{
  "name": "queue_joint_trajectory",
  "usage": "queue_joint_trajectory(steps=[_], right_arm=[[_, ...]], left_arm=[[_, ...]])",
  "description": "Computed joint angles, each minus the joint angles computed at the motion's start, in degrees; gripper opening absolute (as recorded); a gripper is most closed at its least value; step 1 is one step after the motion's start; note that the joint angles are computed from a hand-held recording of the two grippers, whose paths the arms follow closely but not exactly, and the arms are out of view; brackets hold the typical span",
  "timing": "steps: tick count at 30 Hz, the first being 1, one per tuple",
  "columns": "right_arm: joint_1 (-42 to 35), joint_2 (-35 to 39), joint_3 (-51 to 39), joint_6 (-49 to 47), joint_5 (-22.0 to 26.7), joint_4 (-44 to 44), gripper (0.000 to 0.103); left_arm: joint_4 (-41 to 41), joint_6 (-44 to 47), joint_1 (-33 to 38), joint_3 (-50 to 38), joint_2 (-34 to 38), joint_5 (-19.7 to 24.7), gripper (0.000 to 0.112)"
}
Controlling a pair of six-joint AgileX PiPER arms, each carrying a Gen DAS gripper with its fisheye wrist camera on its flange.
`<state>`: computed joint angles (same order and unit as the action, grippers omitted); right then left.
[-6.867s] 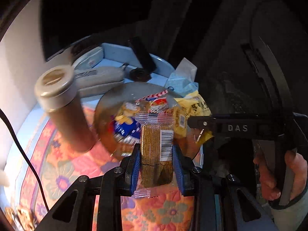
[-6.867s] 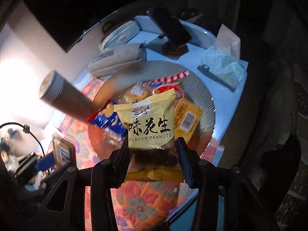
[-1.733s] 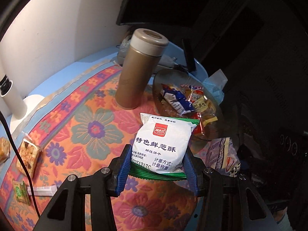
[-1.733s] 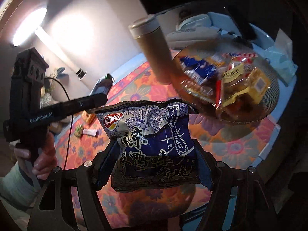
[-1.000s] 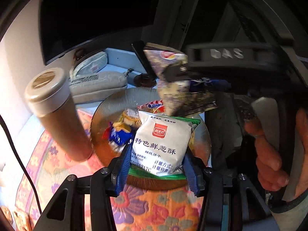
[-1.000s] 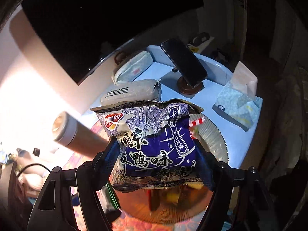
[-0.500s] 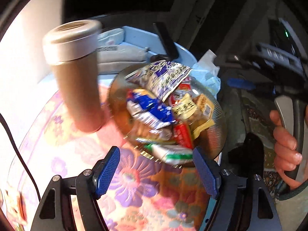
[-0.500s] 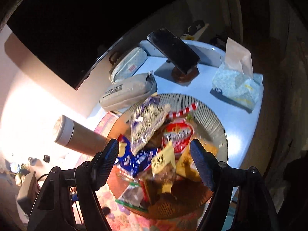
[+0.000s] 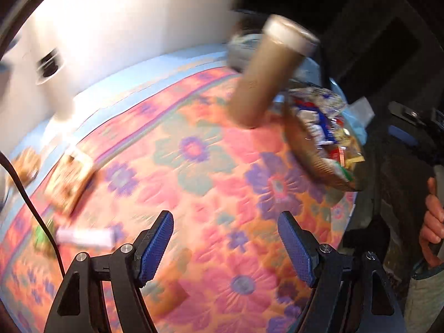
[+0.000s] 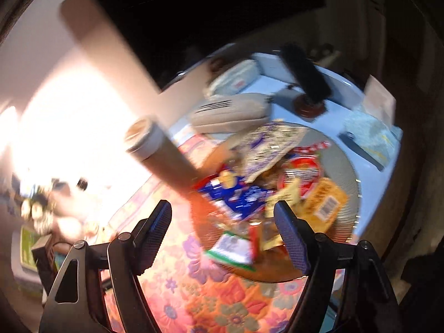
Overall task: Organize snacks
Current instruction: 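Bring both tools back over the remaining snacks on the tablecloth, then grasp the long white stick pack with the right tool while the left grasps the green-label cracker pack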
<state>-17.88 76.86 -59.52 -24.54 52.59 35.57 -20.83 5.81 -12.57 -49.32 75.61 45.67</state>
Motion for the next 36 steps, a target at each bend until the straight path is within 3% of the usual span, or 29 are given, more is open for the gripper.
queue_joint_trajectory(steps=[6, 12, 18, 24, 34, 36], right_arm=[[14.5, 0.2, -2.2, 5.0, -1.1, -3.6, 0.076], [29.5, 5.3, -6.3, 10.1, -2.5, -5.9, 0.076], [42.3, 12.8, -10.2, 12.3, -3.8, -6.3, 0.076], [52.7, 21.4, -12.6, 10.8, -7.4, -7.8, 0.076], [60.5, 33.0, -17.9, 9.9, -8.4, -14.7, 0.071], [61.7, 34.3, -19.5, 10.0, -8.3, -17.4, 0.066]], left_arm=[[-5.6, 10.1, 24.1, 6.5, -7.3, 8.0, 0.075], [-7.6, 20.6, 44.4, 7.9, -9.2, 12.9, 0.075], [-8.8, 29.5, 58.8, 8.3, -8.9, 15.9, 0.075], [-9.2, 34.4, 62.7, 8.5, -4.8, 13.4, 0.075], [-11.1, 33.5, 56.0, 3.2, 10.3, 8.7, 0.075], [-11.4, 33.6, 54.8, 2.2, 12.7, 7.8, 0.075]])
